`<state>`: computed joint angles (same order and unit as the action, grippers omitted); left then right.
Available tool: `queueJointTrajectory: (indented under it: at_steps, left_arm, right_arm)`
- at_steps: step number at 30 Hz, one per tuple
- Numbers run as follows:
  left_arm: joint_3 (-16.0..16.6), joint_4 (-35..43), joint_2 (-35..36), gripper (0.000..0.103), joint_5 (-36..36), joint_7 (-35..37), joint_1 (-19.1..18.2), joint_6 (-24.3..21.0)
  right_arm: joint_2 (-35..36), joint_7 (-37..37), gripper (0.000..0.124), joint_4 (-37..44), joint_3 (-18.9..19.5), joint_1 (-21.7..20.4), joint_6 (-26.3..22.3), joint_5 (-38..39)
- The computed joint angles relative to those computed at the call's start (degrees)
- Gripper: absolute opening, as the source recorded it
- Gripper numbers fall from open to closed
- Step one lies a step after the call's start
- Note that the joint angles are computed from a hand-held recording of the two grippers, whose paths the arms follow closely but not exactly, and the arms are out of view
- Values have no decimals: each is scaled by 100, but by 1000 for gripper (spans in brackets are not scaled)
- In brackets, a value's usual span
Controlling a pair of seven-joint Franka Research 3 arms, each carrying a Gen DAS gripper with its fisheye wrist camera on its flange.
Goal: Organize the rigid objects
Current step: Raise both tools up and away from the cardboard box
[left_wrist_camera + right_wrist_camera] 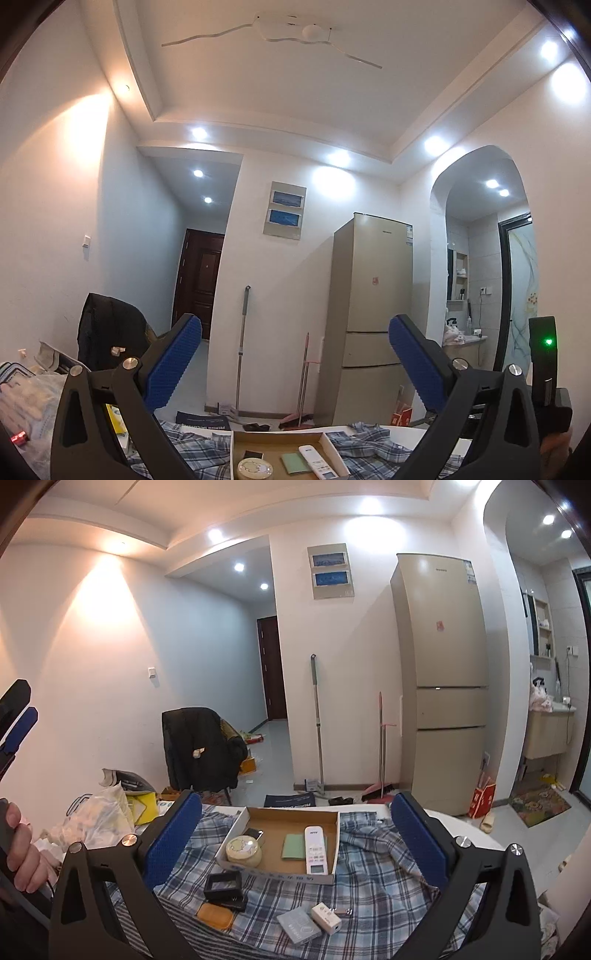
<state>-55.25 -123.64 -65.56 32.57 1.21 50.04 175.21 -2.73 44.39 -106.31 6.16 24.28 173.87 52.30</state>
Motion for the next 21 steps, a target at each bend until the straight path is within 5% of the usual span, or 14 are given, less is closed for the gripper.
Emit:
queueJointTrajectory:
  at_steps: [2, 7, 14, 21]
  left_arm:
    - [-110, 120, 141, 103, -45, 100, -99, -674]
    - [-372, 125, 127, 103, 69, -209, 14, -1123]
    - [-571, -71, -174, 103, 244, -686, 245, -659]
    - [-900, -28, 667, 103, 231, -371, 369, -467]
  right_arm:
    - [-11, -379, 102, -21, -33, 39, 3, 396]
    - [47, -586, 102, -63, -33, -5, -115, 521]
    - [352, -493, 102, 11, 34, -175, -256, 402]
    - [791, -370, 83, 176, 146, -306, -170, 71]
